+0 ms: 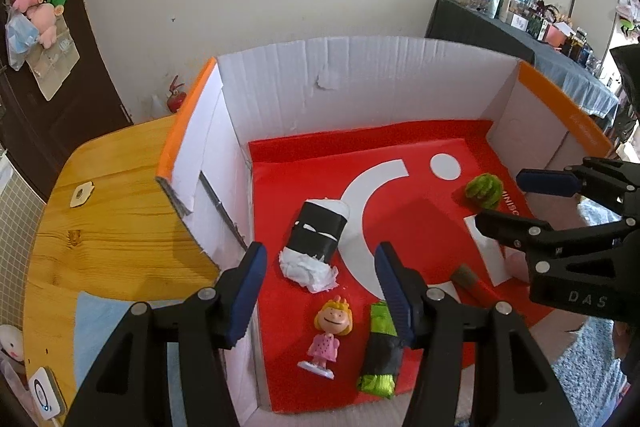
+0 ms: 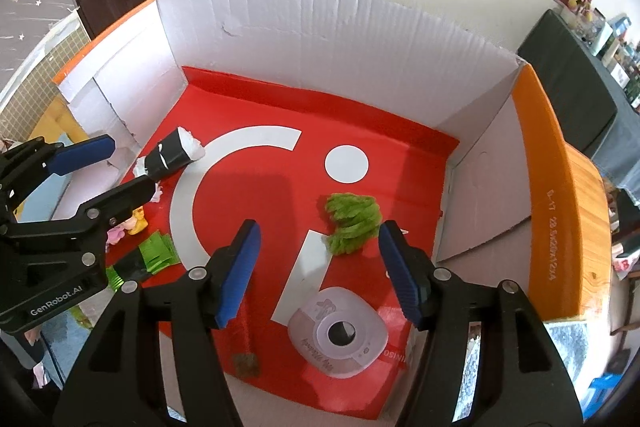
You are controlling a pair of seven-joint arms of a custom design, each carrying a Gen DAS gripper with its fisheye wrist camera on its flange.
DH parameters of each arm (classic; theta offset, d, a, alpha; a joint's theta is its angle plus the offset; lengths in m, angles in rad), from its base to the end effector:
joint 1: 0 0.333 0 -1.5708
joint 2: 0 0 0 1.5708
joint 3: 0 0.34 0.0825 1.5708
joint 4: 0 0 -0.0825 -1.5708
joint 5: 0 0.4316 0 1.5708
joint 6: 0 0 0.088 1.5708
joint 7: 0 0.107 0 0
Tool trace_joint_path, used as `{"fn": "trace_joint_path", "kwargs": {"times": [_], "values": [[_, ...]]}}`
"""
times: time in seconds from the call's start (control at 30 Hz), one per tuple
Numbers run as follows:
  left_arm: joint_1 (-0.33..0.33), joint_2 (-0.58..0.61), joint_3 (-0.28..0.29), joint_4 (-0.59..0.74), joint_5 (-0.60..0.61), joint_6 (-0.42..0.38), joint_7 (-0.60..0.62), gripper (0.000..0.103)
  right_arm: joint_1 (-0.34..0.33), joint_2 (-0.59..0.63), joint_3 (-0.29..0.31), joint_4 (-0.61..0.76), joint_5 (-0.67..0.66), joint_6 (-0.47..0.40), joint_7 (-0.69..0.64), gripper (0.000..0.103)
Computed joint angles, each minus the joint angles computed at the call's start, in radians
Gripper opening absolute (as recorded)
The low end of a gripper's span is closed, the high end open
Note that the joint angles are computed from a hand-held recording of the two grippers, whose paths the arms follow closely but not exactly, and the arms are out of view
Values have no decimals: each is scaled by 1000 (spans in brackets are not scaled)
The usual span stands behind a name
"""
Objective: Organize objects
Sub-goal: 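Raise both open tools out of the box back over the towel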
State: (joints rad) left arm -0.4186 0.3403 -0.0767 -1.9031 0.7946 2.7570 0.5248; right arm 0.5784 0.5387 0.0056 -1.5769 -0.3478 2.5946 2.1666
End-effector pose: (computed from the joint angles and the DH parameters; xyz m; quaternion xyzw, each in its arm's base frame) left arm 0.6053 -0.3562 0.3633 -0.6325 0.7032 -0.2348 0.2242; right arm 0.6507 0.4372 0.3740 -0.7591 0.5953 -0.1643 0.2058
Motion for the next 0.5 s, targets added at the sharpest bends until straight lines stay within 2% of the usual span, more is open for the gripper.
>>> {"fn": "trace_joint_path", "kwargs": {"times": [0.1,0.2,0.27,0.33,0.5], "values": [[-6,-33,8,-29,29,21,-36,59,16,-45,-16,-57,-32,49,44,61],[-9,-75,13,-63,83,45,-97,59,53,-91,-53,-111,-111,91,129,68],[-15,-110,19,-88,160,52,-171,65,76,-103,-74,-124,-179,109,200,69],[-7,-144,8,-114,228,65,-234,69,75,-140,-71,-165,-213,139,241,70],[30,-222,-41,-174,338,71,-345,71,109,-193,-99,-219,-373,185,414,79]]}}
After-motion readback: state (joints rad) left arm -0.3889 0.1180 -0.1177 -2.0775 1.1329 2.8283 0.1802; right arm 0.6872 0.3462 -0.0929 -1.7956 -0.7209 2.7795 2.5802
